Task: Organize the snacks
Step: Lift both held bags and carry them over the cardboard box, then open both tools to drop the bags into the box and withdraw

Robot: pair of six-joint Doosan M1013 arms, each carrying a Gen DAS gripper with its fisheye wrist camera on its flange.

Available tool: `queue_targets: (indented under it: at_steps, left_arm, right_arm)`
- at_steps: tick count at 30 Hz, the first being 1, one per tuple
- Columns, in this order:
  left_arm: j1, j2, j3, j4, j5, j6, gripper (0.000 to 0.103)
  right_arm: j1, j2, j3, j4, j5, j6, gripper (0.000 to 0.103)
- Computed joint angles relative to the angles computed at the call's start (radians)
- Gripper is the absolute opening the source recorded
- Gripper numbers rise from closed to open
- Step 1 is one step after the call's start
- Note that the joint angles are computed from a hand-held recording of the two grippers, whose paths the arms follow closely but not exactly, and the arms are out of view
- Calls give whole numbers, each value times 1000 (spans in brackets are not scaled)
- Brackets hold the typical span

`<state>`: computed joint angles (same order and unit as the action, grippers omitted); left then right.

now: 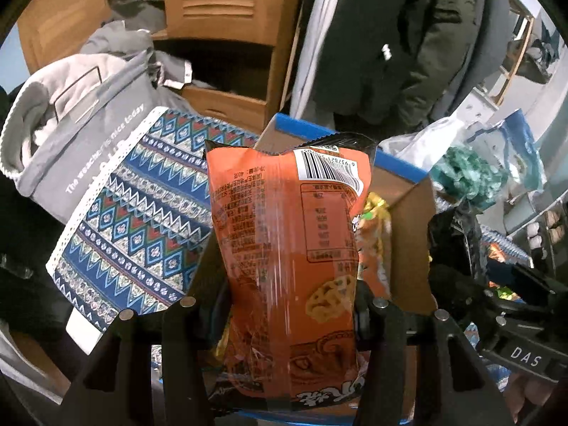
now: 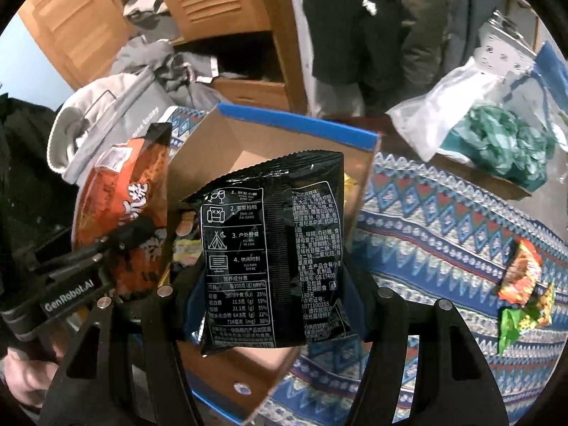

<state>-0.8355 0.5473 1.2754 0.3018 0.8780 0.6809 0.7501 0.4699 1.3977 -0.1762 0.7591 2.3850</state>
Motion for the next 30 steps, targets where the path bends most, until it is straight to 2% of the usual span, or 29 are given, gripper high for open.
queue_targets:
  at_steps: [6,9,12,16,18,27,30]
  left_arm:
    - [16,10,7,-73,15,30,53]
    - [15,16,1,-52,46,14,55]
    - [11,19,-9,-20,77,-5,60]
    - [4,8,1,20,55,-34,74]
    - [-1,5,2,47,52,-50,75]
    - [-7,2,-10,7,17,-29,75]
    - [-15,0,-14,6,2,-26,80]
  right_arm:
    - [2,32,-34,28,3,-49,65]
    - [-2,36,-38,51,-4,-58,65]
    - [-3,43,-47,52,9,-56,68]
    - [-3,35,-39,42,-5,-44,68]
    - [-1,29,-35,18,-7,-24,71]
    - [0,-12,6,-43,-11,66,75]
    - [-1,-31,27,-69,-7,103,75]
